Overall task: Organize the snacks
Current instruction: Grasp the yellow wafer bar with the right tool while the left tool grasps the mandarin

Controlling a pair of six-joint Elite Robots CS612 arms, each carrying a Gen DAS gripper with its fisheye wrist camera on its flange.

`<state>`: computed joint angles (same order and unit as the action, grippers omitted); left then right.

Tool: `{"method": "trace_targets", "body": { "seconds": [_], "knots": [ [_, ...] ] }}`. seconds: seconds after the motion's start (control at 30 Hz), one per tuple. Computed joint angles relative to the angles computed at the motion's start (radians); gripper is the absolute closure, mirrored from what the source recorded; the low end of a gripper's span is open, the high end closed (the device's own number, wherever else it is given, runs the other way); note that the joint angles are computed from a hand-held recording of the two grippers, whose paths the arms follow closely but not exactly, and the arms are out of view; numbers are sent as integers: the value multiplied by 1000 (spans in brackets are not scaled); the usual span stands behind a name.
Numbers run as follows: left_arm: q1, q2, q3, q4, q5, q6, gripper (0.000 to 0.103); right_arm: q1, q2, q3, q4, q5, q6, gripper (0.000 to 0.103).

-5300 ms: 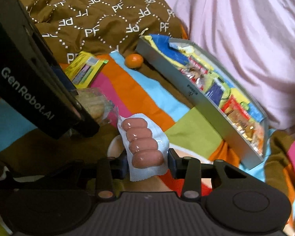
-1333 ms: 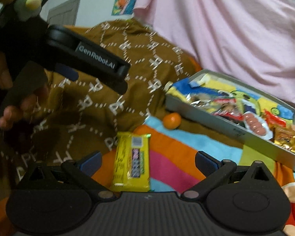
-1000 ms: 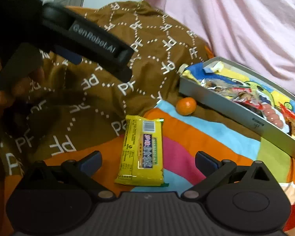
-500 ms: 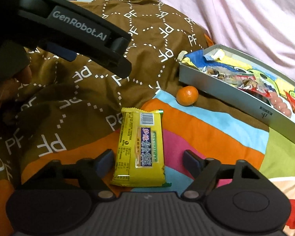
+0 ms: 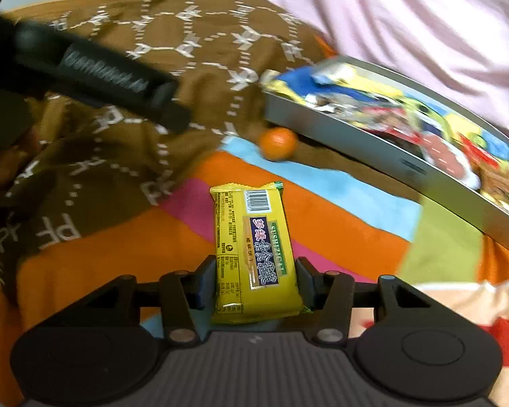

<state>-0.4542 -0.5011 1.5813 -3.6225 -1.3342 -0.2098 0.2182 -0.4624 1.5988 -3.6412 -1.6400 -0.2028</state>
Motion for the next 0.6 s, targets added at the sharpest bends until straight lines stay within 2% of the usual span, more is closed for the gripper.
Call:
{"method": "trace_targets", "body": {
  "seconds": [0.13, 0.27, 0.6],
  "knots": [
    [-5, 9, -21, 14, -21, 3, 1, -18, -15, 34, 1, -35, -44, 49],
    [-14, 24, -49, 33, -36, 20, 1, -38, -26, 61, -5, -37, -76, 49],
    [-31, 80, -165, 67, -42, 93, 1, -66, -2, 3, -1, 13, 69, 50]
  ]
}}
